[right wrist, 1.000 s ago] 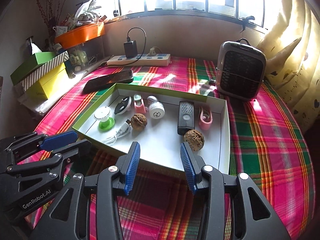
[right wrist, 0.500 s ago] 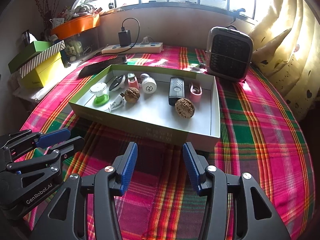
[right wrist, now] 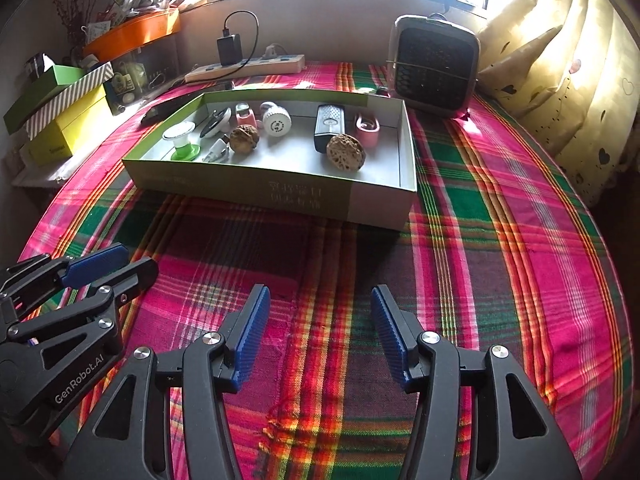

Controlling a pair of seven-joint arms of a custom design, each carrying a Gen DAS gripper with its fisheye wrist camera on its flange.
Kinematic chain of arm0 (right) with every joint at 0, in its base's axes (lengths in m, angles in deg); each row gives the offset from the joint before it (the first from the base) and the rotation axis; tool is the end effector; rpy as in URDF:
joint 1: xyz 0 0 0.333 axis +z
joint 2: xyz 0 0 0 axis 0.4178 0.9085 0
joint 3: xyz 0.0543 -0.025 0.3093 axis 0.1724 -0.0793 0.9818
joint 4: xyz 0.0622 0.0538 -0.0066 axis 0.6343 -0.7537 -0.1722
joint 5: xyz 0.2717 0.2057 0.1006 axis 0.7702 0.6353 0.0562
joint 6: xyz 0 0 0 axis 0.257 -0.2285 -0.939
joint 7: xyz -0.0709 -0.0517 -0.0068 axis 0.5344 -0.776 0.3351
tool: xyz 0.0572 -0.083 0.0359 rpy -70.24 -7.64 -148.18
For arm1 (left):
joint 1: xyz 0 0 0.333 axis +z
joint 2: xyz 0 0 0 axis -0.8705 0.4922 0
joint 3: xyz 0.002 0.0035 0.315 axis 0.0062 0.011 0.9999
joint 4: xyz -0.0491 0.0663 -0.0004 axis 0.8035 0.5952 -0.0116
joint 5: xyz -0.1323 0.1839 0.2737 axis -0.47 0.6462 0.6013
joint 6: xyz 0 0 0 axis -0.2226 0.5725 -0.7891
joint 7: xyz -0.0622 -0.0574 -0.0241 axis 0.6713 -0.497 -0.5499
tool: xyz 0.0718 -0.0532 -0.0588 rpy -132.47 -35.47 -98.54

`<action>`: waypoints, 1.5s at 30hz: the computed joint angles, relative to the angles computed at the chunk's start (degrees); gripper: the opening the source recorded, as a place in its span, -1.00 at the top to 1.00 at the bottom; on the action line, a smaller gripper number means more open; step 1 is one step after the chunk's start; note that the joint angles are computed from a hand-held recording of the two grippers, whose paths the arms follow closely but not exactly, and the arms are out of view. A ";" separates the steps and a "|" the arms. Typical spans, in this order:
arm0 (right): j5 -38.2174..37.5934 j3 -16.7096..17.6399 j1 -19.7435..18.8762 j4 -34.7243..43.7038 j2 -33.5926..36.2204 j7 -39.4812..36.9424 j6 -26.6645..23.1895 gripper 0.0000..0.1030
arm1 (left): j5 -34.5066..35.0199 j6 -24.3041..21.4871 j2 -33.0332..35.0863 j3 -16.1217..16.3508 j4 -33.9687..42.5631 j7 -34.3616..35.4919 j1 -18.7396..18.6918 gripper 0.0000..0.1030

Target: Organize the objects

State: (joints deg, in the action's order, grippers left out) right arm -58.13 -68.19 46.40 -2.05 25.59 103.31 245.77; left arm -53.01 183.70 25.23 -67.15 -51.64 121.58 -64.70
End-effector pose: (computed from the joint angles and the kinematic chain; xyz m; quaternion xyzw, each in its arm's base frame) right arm 0.6876 0.2412 0.4037 -0.7620 0.5562 -0.1933 0.2695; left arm 0.6544 -0.0894 0.3856 -0.6737 0.6548 -0.2372 0.2471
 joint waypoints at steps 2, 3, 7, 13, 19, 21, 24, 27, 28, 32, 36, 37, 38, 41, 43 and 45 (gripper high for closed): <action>-0.16 -0.46 0.32 -0.71 -0.37 0.62 0.65 -0.08 | 0.59 0.12 -0.09 0.90 -0.17 -1.33 -0.78 0.40; -0.18 -0.51 0.34 -1.05 -0.56 0.75 0.81 -0.13 | 0.76 0.06 -0.17 1.24 -0.27 -2.10 -1.08 0.39; -0.44 -0.77 0.48 -2.18 -1.27 1.22 0.76 -0.21 | 2.88 -0.62 -0.32 2.99 -0.21 -5.50 -2.76 0.34; -1.47 -1.52 0.85 -3.97 -2.31 2.50 1.08 -0.33 | 4.02 -0.39 -0.75 2.20 -0.92 -7.22 -1.93 0.32; -2.04 -1.51 0.81 -5.34 -3.06 3.10 1.58 -0.41 | 4.23 0.28 -1.31 1.84 -1.97 -7.62 -1.61 0.26; -2.22 -1.60 0.88 -5.39 -3.09 3.31 1.60 -0.42 | 4.29 0.30 -1.31 1.77 -1.98 -7.66 -1.56 0.25; -2.39 -1.65 0.95 -5.59 -3.19 3.55 1.67 -0.43 | 4.34 0.34 -1.34 1.68 -2.04 -7.70 -1.47 0.25; -2.57 -1.74 1.03 -5.85 -3.34 3.79 1.78 -0.44 | 4.81 0.35 -1.47 1.96 -2.24 -7.94 -1.81 0.24; -2.62 -1.75 1.03 -5.90 -3.36 3.85 1.82 -0.44 | 5.33 0.30 -1.59 2.37 -2.40 -8.40 -2.24 0.23; -2.62 -1.61 0.88 -5.94 -3.39 3.86 1.85 -0.45 | 6.12 0.20 -1.72 2.45 -2.53 -9.04 -2.36 0.22; -2.67 -1.60 0.88 -6.00 -3.41 3.90 1.89 -0.45 | 6.56 0.08 -1.74 2.44 -2.51 -9.37 -2.37 0.21; -2.71 -1.63 0.91 -6.02 -3.41 3.92 1.91 -0.45 | 6.48 0.14 -1.74 2.28 -2.53 -9.32 -2.21 0.21; -2.70 -1.62 0.90 -6.04 -3.41 3.91 1.93 -0.45 | 6.52 0.12 -1.74 2.25 -2.52 -9.33 -2.19 0.21; -2.70 -1.61 0.89 -5.99 -3.37 3.92 1.92 -0.46 | 6.66 0.10 -1.76 2.25 -2.54 -9.47 -2.20 0.21; -2.69 -1.59 0.88 -5.97 -3.35 3.92 1.94 -0.46 | 6.67 0.12 -1.77 2.18 -2.56 -9.50 -2.15 0.21; -2.68 -1.58 0.86 -6.02 -3.36 3.90 1.98 -0.46 | 6.75 0.10 -1.79 2.21 -2.57 -9.58 -2.18 0.21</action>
State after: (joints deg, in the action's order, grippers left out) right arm -60.81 -69.78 47.27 -8.07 22.22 107.21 247.75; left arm -46.26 183.80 23.44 -64.95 -54.21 112.00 -66.88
